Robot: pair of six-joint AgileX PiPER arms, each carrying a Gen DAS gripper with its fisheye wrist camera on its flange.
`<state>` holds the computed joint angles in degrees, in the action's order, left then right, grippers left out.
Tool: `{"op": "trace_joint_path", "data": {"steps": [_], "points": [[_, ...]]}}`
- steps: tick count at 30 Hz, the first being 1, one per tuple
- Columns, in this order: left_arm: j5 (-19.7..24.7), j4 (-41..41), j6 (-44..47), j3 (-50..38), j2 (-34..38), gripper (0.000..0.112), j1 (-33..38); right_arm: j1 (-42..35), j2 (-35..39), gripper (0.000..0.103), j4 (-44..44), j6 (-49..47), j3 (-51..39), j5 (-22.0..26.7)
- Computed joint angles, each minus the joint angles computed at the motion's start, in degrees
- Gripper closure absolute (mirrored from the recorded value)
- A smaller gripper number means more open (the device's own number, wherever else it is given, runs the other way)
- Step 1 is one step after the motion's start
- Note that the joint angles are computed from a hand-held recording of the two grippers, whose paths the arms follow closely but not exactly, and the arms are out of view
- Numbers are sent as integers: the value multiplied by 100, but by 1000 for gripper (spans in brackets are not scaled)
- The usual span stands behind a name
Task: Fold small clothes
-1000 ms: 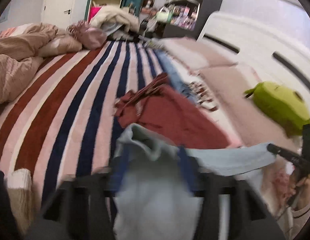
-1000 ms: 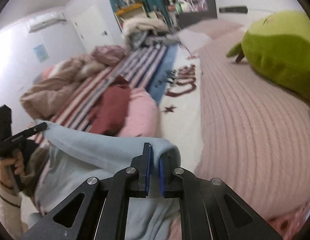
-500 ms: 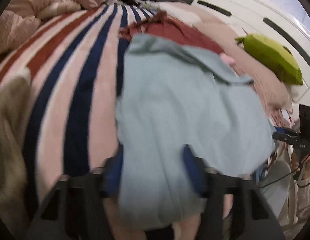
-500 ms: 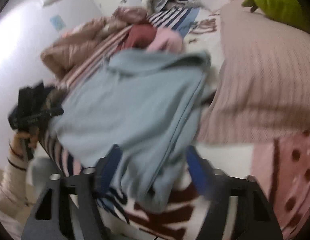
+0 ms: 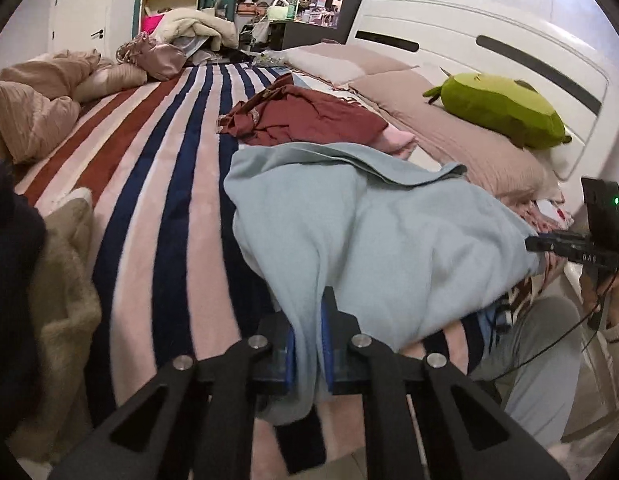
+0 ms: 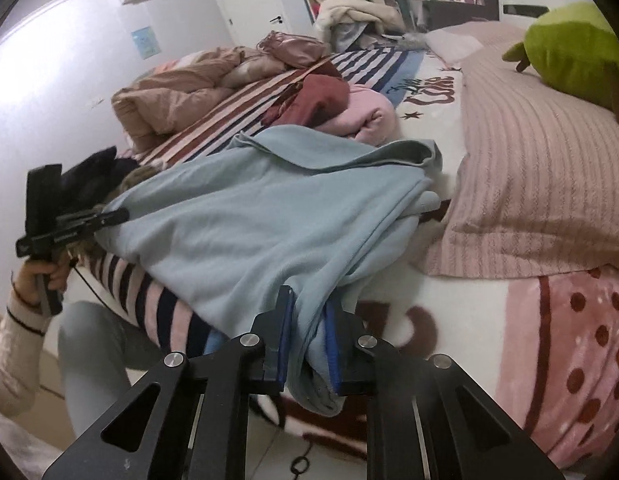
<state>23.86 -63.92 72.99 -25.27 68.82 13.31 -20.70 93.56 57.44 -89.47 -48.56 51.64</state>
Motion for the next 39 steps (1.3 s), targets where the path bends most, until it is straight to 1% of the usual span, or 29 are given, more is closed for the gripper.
{"op": "trace_joint_path", "data": {"steps": [2, 5, 6, 8, 9, 10, 11, 12, 13, 15, 16, 19, 21, 22, 23, 24, 25, 26, 27, 28, 30, 31, 32, 33, 35, 38, 39], "points": [[89, 166, 20, 165, -177, 105, 104, -38, -139, 94, -237, 43, 111, -67], [595, 147, 379, 303, -215, 106, 530, -95, -162, 93, -534, 122, 149, -46], [673, 190, 417, 336, -195, 106, 647, -140, -135, 91, -571, 122, 120, -33], [658, 238, 419, 344, -127, 106, 751, -262, -62, 88, -526, 167, 13, 111], [717, 135, 523, 317, -62, 101, 830, -313, 2, 85, -467, 181, -58, 213], [860, 20, 677, 282, 25, 88, 947, -328, 49, 79, -425, 207, -124, 273], [1006, -126, 812, 238, 122, 78, 1039, -313, 84, 75, -398, 232, -169, 290], [1088, -228, 853, 181, 235, 61, 1045, -228, 191, 74, -440, 354, -294, 308], [1012, -248, 773, 91, 391, 59, 916, -157, 285, 70, -500, 463, -383, 325], [450, -177, 363, -103, 694, 60, 405, -13, 455, 69, -441, 553, -491, 288], [406, -317, 425, -194, 845, 60, 320, 36, 528, 68, -329, 452, -520, 331], [534, -922, 850, -405, 1153, 60, 279, 178, 612, 71, -171, 278, -573, 356], [295, -998, 790, -579, 1285, 60, 48, 313, 703, 71, -259, 402, -704, 267], [130, -945, 684, -686, 1372, 60, -91, 417, 772, 71, -337, 589, -808, 96], [49, -881, 584, -797, 1480, 61, -167, 455, 853, 70, -374, 716, -917, 36], [23, -820, 463, -921, 1611, 66, -218, 471, 935, 70, -391, 799, -1013, 39], [31, -783, 384, -1009, 1711, 76, -230, 482, 1109, 70, -440, 941, -1210, 118], [54, -732, 291, -1104, 1827, 82, -230, 496, 1302, 70, -505, 1091, -1428, 255], [50, -727, 251, -1144, 1889, 94, -223, 499, 1422, 70, -515, 1144, -1557, 346], [16, -843, 321, -1143, 1913, 100, -227, 506, 1480, 71, -477, 1105, -1602, 395], [-93, -1471, 990, -945, 1745, 103, -244, 482, 1511, 91, -258, 826, -1565, 536], [-162, -1703, 1250, -844, 1628, 104, -265, 459, 1463, 99, -160, 720, -1497, 537], [-183, -1763, 1357, -752, 1469, 104, -264, 427, 1398, 100, -65, 617, -1420, 545], [-120, -1722, 1360, -688, 1337, 104, -216, 331, 1336, 101, 5, 583, -1384, 717], [168, -1443, 1180, -574, 1030, 104, -18, 141, 1270, 101, 133, 527, -1363, 1137], [685, -995, 929, -419, 569, 105, 290, -158, 950, 102, 200, 307, -1181, 1606], [906, -692, 700, -386, 423, 104, 431, -266, 843, 102, 122, 306, -1123, 1795]]}}
